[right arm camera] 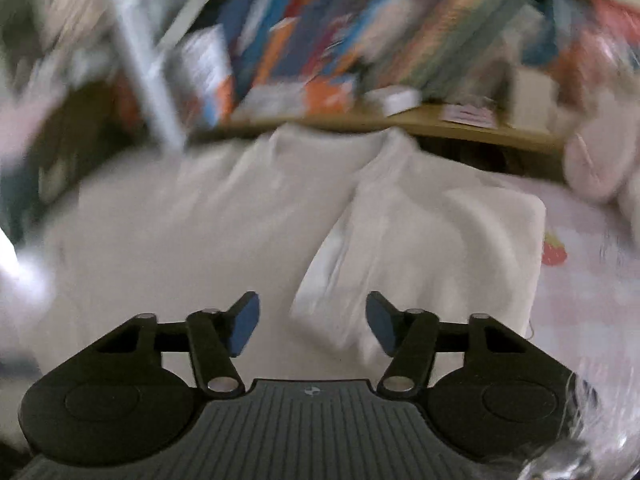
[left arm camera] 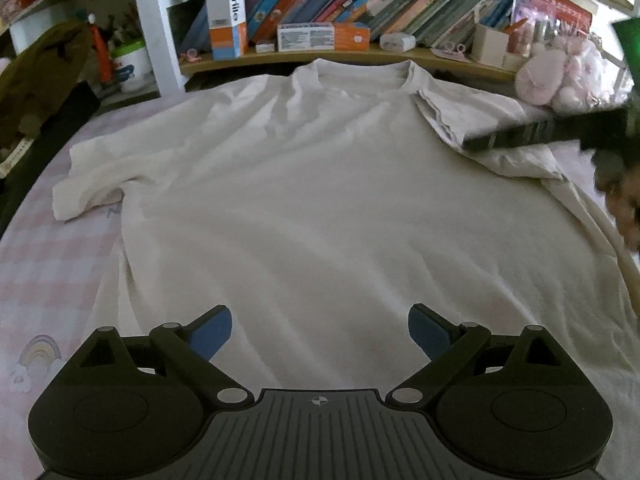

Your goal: Fold clothes

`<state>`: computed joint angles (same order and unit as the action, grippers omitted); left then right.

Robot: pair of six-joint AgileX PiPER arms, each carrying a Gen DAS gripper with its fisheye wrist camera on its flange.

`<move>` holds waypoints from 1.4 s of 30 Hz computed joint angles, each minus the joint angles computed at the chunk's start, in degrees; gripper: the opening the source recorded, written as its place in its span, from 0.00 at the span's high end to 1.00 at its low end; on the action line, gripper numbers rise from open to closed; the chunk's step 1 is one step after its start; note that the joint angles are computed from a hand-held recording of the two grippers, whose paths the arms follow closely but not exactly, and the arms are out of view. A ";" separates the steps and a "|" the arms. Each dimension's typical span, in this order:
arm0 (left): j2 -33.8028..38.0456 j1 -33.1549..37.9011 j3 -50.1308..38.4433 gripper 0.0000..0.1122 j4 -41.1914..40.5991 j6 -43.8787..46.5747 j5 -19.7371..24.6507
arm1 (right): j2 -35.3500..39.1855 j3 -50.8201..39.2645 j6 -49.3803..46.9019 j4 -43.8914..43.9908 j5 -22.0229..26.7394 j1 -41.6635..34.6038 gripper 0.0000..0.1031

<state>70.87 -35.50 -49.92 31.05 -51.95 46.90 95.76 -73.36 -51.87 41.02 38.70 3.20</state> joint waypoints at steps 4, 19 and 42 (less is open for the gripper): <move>-0.16 -1.24 -0.35 0.14 0.54 0.54 0.23 | -1.17 4.53 2.57 -10.58 -9.50 4.48 0.84; -2.43 0.05 0.62 0.14 -0.19 0.87 0.26 | -3.62 4.95 2.10 -2.75 1.27 -0.55 0.56; 0.09 -4.61 -2.46 0.14 2.46 -2.14 1.55 | 0.69 -0.52 20.16 -0.96 6.75 -17.20 0.92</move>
<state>70.96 -40.11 -52.38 33.51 -54.09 48.45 96.45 -73.88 -31.71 40.06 45.45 -13.99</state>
